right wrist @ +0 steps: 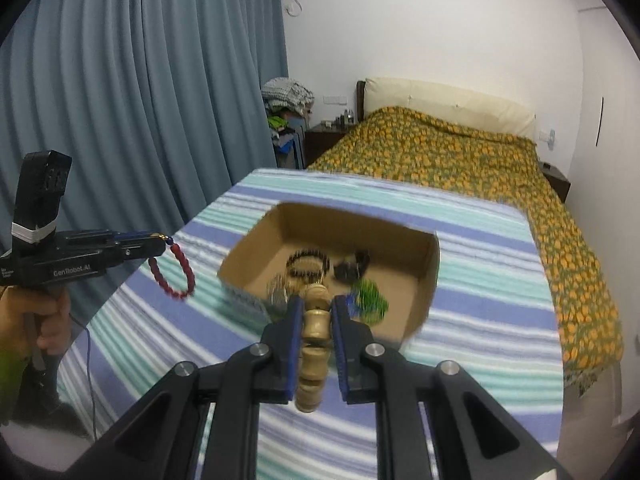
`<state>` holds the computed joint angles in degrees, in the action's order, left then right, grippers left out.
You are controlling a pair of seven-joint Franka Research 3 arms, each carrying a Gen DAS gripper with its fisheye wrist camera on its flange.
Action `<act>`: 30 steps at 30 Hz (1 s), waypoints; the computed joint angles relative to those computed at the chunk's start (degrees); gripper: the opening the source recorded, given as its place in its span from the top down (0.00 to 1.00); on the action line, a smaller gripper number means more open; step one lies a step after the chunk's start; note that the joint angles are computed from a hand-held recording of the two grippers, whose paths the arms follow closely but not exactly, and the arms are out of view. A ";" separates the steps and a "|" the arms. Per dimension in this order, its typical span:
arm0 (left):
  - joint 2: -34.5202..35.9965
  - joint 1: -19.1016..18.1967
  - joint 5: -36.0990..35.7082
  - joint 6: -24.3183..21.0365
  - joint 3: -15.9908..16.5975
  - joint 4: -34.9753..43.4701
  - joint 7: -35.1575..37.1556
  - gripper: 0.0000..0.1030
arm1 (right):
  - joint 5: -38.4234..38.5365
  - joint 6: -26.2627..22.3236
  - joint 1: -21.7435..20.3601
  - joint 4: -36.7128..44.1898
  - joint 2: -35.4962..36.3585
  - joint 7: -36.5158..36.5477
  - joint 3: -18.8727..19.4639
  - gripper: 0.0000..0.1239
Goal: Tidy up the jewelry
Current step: 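Carry both bracelets into the cardboard box and open both grippers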
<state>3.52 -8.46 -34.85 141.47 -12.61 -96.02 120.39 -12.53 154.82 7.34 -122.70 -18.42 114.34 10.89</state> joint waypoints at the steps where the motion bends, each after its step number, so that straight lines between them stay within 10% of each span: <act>1: 1.23 -0.13 0.58 0.03 -0.05 1.51 -0.40 0.85 | -0.33 0.04 -0.20 1.49 1.39 -0.16 0.07 0.88; 23: 29.45 -3.54 23.05 -5.74 -4.07 29.47 -17.98 0.82 | 18.84 0.75 6.00 18.83 27.66 -12.98 -9.96 0.86; 24: 30.08 -3.99 24.40 -5.76 -3.68 29.96 -19.15 0.78 | 13.74 -0.12 7.31 19.29 28.21 -8.72 -11.49 0.80; 26: 29.88 -4.10 25.98 -4.47 -3.46 28.89 -20.89 0.39 | 3.75 -1.85 8.97 19.29 28.62 -0.69 -14.46 0.61; 30: 24.78 -3.00 27.66 4.00 -3.95 20.40 -22.18 0.20 | -7.72 -1.19 9.19 15.62 24.94 8.55 -15.48 0.51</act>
